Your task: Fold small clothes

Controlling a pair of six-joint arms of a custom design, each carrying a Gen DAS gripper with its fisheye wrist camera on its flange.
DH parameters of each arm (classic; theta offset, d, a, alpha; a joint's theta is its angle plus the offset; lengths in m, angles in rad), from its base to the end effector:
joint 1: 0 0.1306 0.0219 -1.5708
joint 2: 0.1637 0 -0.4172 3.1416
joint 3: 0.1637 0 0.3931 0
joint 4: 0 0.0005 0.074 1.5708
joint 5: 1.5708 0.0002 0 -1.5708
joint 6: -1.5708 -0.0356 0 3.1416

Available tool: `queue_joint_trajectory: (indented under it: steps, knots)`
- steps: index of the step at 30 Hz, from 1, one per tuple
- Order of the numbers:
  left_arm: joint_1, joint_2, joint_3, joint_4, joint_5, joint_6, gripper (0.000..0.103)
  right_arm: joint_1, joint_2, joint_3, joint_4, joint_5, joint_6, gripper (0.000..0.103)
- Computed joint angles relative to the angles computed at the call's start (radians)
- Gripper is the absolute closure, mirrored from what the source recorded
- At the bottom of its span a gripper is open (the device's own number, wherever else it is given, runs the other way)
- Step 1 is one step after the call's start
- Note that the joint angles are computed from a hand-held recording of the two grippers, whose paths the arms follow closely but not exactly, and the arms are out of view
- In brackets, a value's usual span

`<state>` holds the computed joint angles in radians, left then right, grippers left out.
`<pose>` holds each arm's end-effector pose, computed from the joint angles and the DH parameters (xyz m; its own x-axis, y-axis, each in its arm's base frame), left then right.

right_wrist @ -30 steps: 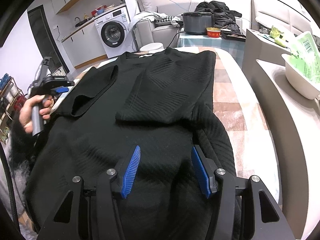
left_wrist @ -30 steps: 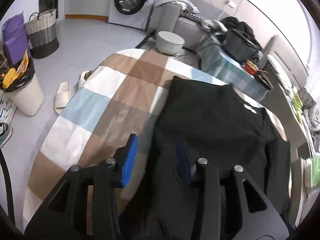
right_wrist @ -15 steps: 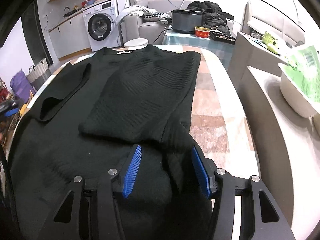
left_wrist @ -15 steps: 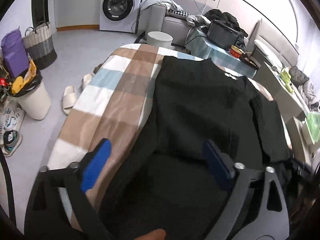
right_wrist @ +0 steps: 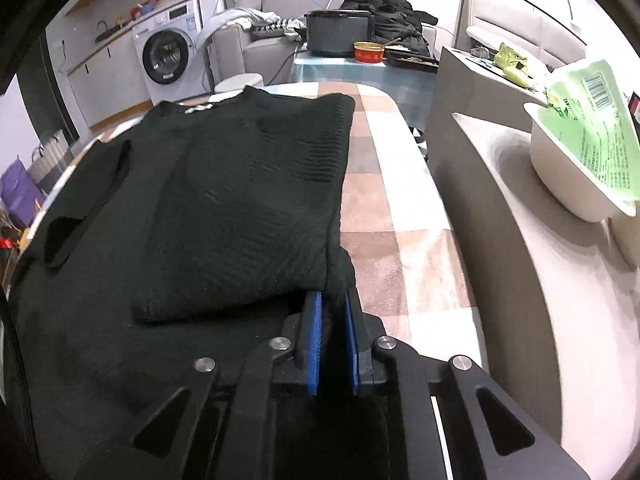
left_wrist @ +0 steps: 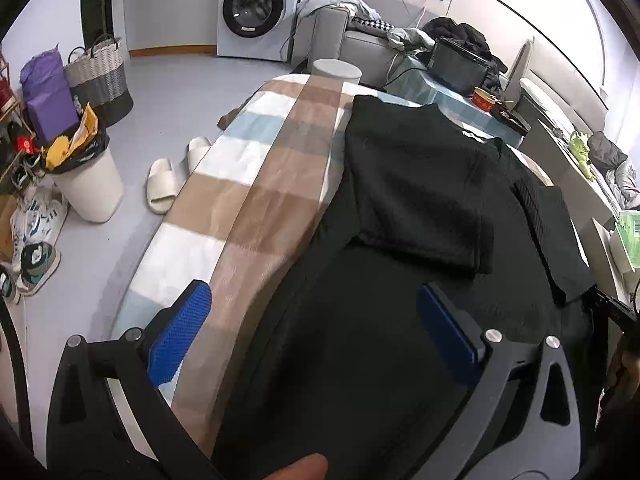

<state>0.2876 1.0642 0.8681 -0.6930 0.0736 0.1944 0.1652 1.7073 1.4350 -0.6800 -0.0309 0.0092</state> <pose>0.3231 0.0923 0.3618 -0.6845 -0.4034 -0.6072 -0.3778 0.9087 -0.1778 0.5792 0.0972 0.3340 -0.8020 -0.1430 -0.5800 -0.1894 0.9817 0.0198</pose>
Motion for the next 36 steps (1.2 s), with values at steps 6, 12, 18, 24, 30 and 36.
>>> queue_joint_trajectory:
  steps: [6, 12, 18, 24, 30, 36]
  knots:
    - [0.021, -0.062, -0.044, -0.036, -0.006, -0.022, 0.001, 0.005, -0.044, -0.038, 0.007, -0.026, 0.016, 0.077]
    - [0.044, -0.134, -0.093, -0.071, -0.009, -0.055, 0.001, 0.004, -0.129, -0.127, 0.036, -0.085, 0.022, 0.061]
    - [0.068, -0.269, -0.159, -0.104, 0.014, -0.067, 0.001, -0.01, -0.247, -0.245, 0.072, -0.16, 0.008, 0.044]
    - [0.073, -0.442, -0.192, -0.2, 0.054, -0.099, 0.001, -0.051, -0.378, -0.357, 0.054, -0.266, 0.005, 0.033]
    - [0.175, -0.606, -0.202, -0.333, 0.111, -0.19, 0.001, -0.098, -0.467, -0.426, -0.029, -0.305, 0.048, 0.027]
    - [0.283, -0.668, -0.19, -0.401, 0.193, -0.257, 0.001, -0.121, -0.487, -0.446, -0.1, -0.333, 0.085, 0.028]
